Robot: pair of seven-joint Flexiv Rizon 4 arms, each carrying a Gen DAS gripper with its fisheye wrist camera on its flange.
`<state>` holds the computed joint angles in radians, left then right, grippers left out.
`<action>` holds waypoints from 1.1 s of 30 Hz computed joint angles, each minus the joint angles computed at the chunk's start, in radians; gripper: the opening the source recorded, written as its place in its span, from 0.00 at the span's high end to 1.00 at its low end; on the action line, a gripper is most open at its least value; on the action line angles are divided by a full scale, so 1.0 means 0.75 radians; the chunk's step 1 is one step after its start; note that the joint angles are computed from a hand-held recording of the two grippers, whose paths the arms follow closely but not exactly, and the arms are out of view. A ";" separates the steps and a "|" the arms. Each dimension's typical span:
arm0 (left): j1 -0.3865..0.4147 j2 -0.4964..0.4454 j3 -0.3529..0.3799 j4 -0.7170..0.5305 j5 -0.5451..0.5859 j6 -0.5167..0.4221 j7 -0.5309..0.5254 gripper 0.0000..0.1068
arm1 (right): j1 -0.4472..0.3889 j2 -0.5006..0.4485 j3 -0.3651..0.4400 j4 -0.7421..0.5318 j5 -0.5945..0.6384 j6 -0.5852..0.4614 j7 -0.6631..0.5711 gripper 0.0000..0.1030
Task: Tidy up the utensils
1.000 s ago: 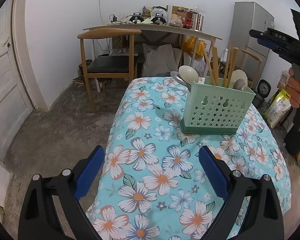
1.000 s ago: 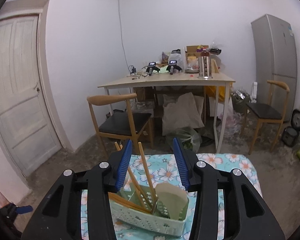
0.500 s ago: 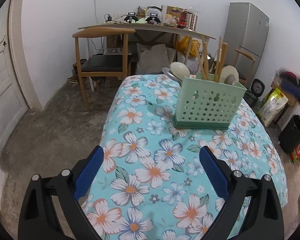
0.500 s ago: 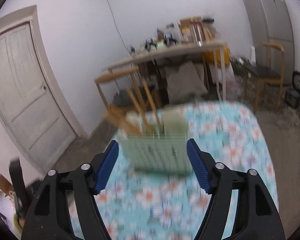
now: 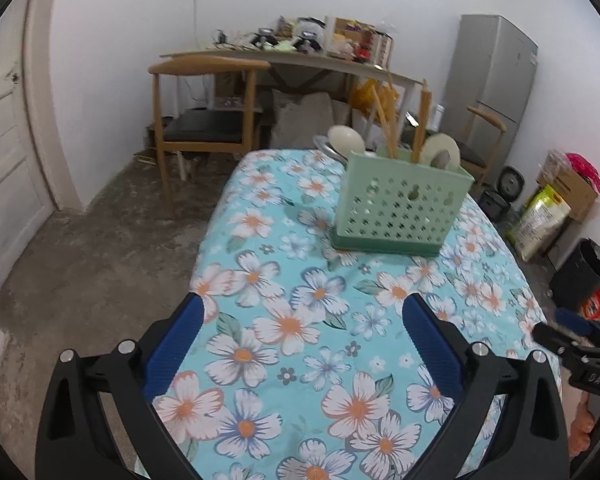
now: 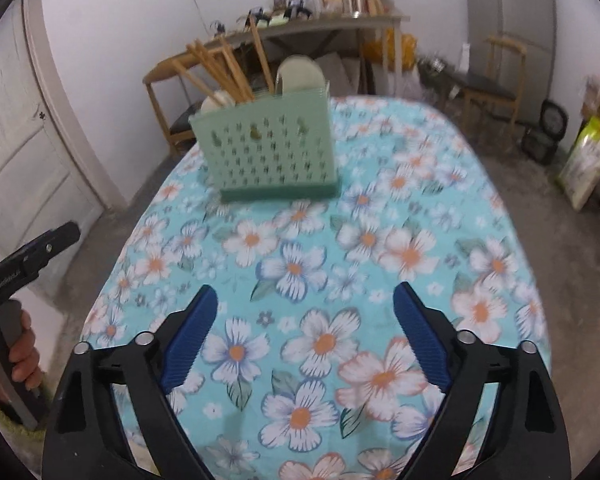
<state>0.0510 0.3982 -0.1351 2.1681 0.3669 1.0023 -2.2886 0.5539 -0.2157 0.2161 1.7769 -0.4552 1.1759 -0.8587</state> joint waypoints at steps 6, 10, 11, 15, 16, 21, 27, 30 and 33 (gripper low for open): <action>0.096 0.081 -0.163 -0.098 0.218 -0.316 -0.148 0.09 | 0.026 0.048 -0.063 0.058 -0.271 0.034 0.194 0.08; 0.059 0.085 -0.151 -0.123 0.245 -0.377 -0.182 0.09 | 0.016 0.068 -0.056 0.074 -0.352 0.001 0.260 0.08; 0.060 0.093 -0.162 -0.128 0.265 -0.395 -0.206 0.09 | 0.011 0.074 -0.054 0.079 -0.368 -0.003 0.272 0.08; 0.049 0.102 -0.179 -0.155 0.315 -0.460 -0.230 0.09 | -0.009 0.096 -0.054 0.098 -0.444 -0.012 0.335 0.08; 0.045 0.099 -0.184 -0.165 0.325 -0.484 -0.226 0.09 | -0.015 0.100 -0.052 0.101 -0.456 -0.017 0.348 0.08; 0.028 0.111 -0.181 -0.175 0.367 -0.530 -0.270 0.09 | -0.042 0.115 -0.044 0.107 -0.493 -0.035 0.379 0.08; 0.014 0.114 -0.151 -0.172 0.356 -0.552 -0.284 0.09 | -0.067 0.123 -0.046 0.104 -0.524 -0.048 0.412 0.08; 0.010 0.108 -0.143 -0.171 0.349 -0.557 -0.283 0.09 | -0.077 0.125 -0.045 0.102 -0.531 -0.051 0.425 0.08; 0.006 0.099 -0.138 -0.173 0.345 -0.559 -0.284 0.09 | -0.082 0.123 -0.040 0.097 -0.520 -0.060 0.420 0.08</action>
